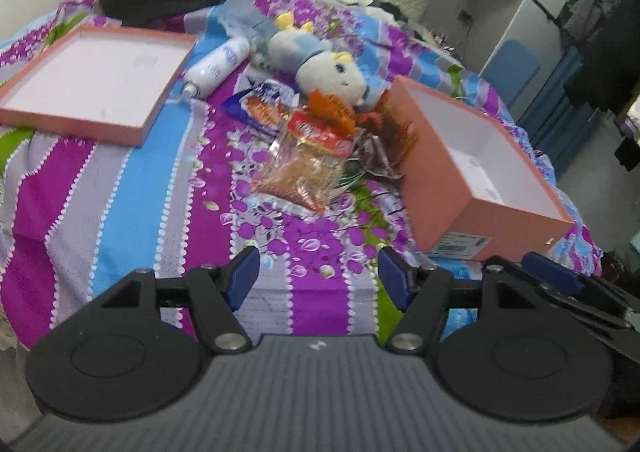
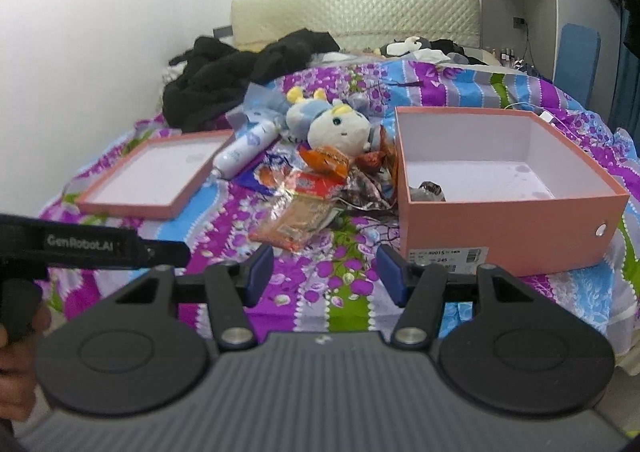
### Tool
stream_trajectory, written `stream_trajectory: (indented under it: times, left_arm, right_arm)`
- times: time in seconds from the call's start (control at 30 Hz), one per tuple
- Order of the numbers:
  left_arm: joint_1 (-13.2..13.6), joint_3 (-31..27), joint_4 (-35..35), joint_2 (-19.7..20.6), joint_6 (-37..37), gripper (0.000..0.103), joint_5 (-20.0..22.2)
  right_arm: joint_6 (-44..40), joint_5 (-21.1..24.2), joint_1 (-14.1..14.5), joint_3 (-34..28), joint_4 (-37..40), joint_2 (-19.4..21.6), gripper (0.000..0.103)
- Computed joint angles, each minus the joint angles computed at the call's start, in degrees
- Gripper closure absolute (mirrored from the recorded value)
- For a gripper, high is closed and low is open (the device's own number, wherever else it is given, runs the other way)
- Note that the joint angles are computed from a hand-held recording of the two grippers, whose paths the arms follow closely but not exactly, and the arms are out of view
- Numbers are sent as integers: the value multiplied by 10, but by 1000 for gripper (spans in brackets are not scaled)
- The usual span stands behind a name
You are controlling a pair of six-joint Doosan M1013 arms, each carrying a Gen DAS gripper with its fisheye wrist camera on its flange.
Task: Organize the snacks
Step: 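Move both tools back toward the snack pile, then grasp the red-labelled spicy strip pack with the left tool while the right tool grasps a green-labelled pack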
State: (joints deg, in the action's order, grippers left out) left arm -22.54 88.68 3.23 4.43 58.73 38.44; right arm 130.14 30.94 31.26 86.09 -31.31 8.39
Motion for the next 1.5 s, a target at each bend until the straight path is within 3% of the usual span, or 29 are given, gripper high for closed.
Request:
stream_trajectory:
  times: [0.17,0.47,0.63,0.93,1.0,1.07,1.27,1.33,1.5]
  left_arm:
    - [16,-20,-23,31,21,30,3]
    - [38,-60,-59,92,81,19,24]
    - [49,-87,-68,129,125,19,32]
    - [78,-139,-179,186,283,19,17]
    - [81,-146,-200,195,327,19,6]
    - [83,-153,-219,204,362,19,3]
    - [85,-176,-238,227,422,14,36]
    - [83,-173,-246,227,448,9,33]
    - [77,-175,-244,232,463,11,34]
  right_arm:
    - [-27,15,-1,-21,-16,24,44]
    - [-103,29,-6,-89,-27,86,63]
    - [-142,45,-12,-133,-12,125,65]
    - [-204,72,-27,-209,14,192,65]
    - [-215,79,-29,-225,15,207,67]
    - [-223,101,-30,-246,12,224,80]
    - [-234,119,-33,-277,-6,252,80]
    - [-239,121,-31,-281,-21,258,80]
    - [-254,132,-28,-295,-37,274,79]
